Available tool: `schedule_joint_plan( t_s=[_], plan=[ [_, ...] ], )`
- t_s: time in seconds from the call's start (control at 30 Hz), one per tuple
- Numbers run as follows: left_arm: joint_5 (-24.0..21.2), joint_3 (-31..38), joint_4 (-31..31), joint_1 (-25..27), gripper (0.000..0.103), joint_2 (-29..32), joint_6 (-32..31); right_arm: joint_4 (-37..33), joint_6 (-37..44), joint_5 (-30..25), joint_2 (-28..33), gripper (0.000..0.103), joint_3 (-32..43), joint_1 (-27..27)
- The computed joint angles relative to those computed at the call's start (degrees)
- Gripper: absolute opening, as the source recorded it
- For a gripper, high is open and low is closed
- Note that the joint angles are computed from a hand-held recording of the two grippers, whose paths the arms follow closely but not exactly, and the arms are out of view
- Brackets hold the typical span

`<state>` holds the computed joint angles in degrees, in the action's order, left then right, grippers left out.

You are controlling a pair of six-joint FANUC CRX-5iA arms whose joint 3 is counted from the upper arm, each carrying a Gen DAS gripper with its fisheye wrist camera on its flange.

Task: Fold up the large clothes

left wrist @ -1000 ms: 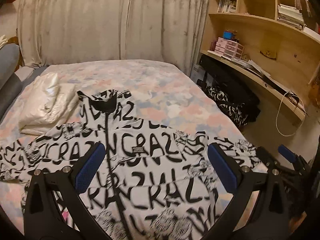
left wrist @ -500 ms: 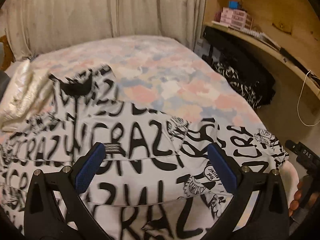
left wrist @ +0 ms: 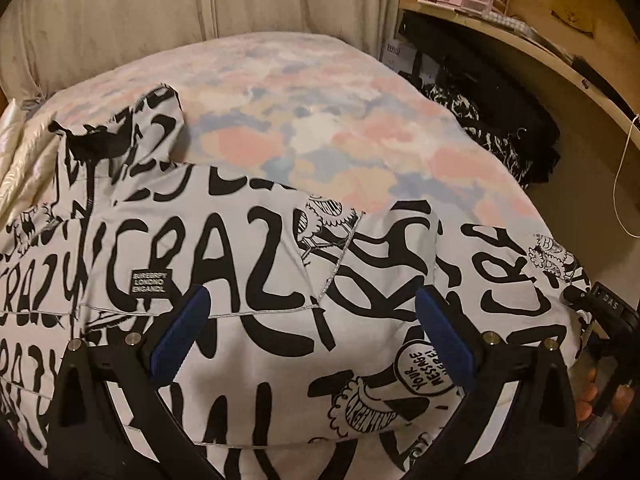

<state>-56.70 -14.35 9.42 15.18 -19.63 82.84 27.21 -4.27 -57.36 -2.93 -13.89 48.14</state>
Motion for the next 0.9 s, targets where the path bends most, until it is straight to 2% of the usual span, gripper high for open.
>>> schedule_joint_plan(
  t_s=[0.03,0.1,0.17,0.2,0.27,0.4,0.47,0.57,0.73,0.8,0.9],
  plan=[
    [-0.2,0.0,0.2,0.1,0.101,0.2,-0.3,-0.5,0.8,-0.2,0.6,0.065,0.6,-0.3],
    [-0.4,0.0,0.5,0.3,0.101,0.2,-0.8,-1.3,2.2,0.2,2.0,0.033,2.0,-0.9],
    [-1.1,0.2,0.3,0.7,0.101,0.0,-1.3,0.9,2.0,0.3,2.6,0.015,2.6,-0.2],
    [-1.9,0.7,-0.1,1.1,0.101,-0.1,-1.6,2.1,2.4,0.7,3.8,0.012,3.5,-0.5],
    [-3.2,1.4,-1.1,2.0,0.101,-0.5,-2.5,6.7,1.9,-0.8,4.4,0.010,4.7,1.4],
    [-4.4,1.2,0.8,6.5,0.101,-2.7,-6.8,16.0,4.2,-2.3,6.0,0.010,9.4,6.1],
    [-5.4,1.0,3.0,9.5,0.101,-3.7,-9.5,20.1,8.1,-3.4,7.9,0.010,13.4,9.0],
    [-7.5,0.4,7.3,14.9,0.101,-5.5,-14.5,21.9,16.0,-3.1,11.8,0.010,20.2,12.3],
    [-12.2,-1.5,15.6,25.5,0.101,-8.6,-25.0,16.7,30.5,-2.5,19.1,0.010,31.0,17.6],
    [-14.8,-2.1,18.7,30.1,0.101,-9.3,-29.0,11.9,37.1,-2.9,22.6,0.010,35.6,19.4],
    [-19.1,-3.0,23.0,35.6,0.101,-9.4,-34.2,4.7,42.4,-4.3,25.7,0.010,38.9,22.0]
  ],
)
